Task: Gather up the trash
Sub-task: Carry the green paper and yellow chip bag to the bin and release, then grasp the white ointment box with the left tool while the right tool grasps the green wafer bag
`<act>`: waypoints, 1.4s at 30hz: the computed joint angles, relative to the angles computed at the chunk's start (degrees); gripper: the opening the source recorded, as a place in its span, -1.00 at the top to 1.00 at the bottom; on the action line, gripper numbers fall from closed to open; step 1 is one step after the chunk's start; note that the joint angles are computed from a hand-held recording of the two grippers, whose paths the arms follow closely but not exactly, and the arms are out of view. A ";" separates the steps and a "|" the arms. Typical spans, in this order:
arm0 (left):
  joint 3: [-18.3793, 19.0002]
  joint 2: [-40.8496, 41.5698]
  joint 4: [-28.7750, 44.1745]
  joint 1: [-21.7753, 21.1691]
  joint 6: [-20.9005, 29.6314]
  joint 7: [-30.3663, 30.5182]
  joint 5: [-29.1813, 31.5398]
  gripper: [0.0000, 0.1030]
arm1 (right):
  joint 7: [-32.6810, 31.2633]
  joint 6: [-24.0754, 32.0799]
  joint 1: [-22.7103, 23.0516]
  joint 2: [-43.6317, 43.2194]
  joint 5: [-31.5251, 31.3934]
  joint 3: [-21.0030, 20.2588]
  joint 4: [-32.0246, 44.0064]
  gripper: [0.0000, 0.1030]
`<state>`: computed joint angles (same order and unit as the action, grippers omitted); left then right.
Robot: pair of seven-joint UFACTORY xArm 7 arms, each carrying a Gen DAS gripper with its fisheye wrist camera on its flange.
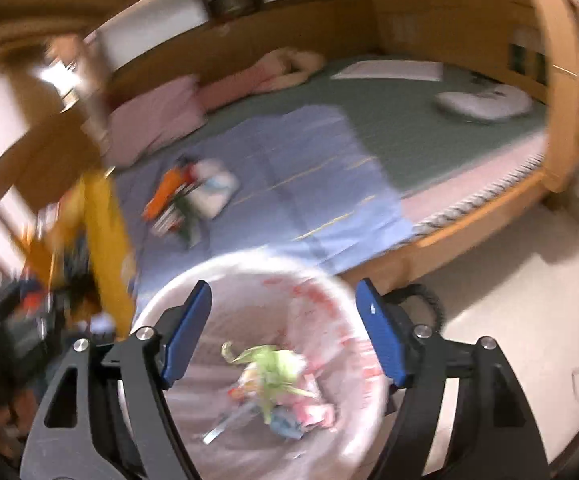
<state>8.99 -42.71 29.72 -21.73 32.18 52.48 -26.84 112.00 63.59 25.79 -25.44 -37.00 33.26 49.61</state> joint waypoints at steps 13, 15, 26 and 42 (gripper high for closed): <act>-0.86 6.53 3.98 2.06 18.44 8.46 -4.70 -0.85 | 1.27 8.63 -1.95 -9.99 7.39 1.38 -4.68 -0.48; -0.58 7.67 4.80 3.23 18.16 9.59 -5.46 -0.85 | 0.65 7.69 -2.65 -9.58 7.19 1.07 -4.60 -0.48; -6.51 41.85 27.12 16.26 -10.60 -14.73 1.51 -0.85 | -12.60 -7.28 -6.07 1.77 3.02 -6.92 1.82 -0.49; -21.61 75.57 58.84 25.53 -5.70 -11.16 10.56 -0.85 | -28.71 -15.73 -0.69 25.68 2.58 -18.12 21.62 -0.48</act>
<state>-12.62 32.87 88.56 3.80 26.48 41.31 -16.28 83.29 47.86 25.09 0.24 -34.42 15.14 71.23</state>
